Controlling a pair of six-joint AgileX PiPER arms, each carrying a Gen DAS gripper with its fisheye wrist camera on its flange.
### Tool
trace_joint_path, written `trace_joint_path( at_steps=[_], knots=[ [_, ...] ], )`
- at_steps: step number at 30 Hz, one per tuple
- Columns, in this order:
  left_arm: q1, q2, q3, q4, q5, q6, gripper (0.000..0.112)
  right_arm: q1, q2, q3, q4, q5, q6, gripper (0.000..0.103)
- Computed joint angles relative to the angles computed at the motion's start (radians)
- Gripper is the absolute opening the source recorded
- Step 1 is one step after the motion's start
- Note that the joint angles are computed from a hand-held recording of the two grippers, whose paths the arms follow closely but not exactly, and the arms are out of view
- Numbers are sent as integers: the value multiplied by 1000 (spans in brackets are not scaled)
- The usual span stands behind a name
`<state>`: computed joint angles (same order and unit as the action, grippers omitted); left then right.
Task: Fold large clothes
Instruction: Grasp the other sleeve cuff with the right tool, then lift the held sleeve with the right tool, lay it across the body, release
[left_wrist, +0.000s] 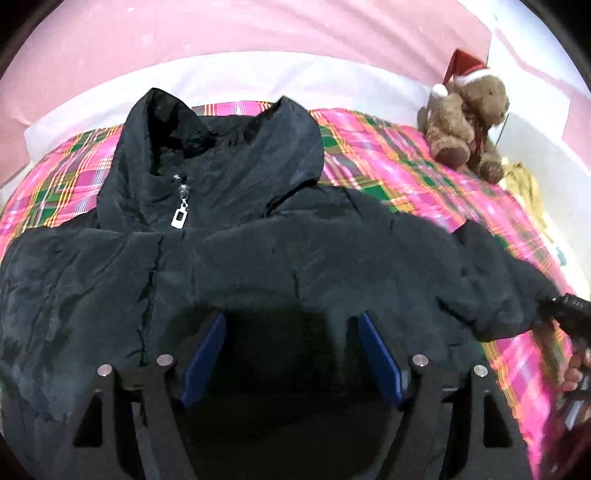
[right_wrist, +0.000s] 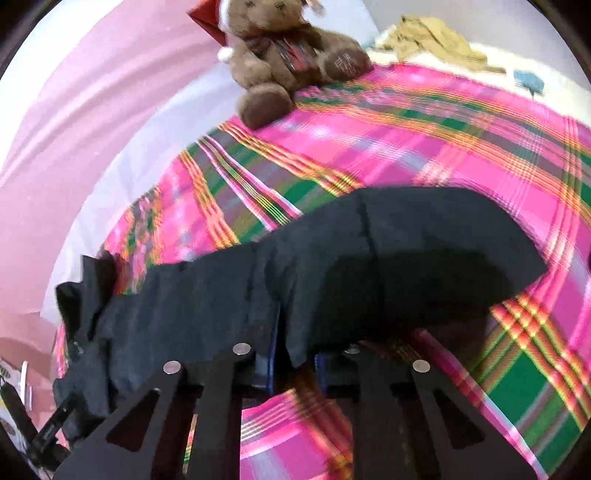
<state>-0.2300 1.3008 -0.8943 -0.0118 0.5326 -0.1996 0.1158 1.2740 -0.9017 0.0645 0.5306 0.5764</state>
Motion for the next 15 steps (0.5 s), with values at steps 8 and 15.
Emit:
trace_joint_path(
  at_steps=[8,15],
  knots=[
    [-10,-181,-4,58,142,-17,75,253,-84,-263,-286,205,252,13],
    [125,-329,2,-55,242,138,75,544,67,-590,-454,359,338,12]
  ],
)
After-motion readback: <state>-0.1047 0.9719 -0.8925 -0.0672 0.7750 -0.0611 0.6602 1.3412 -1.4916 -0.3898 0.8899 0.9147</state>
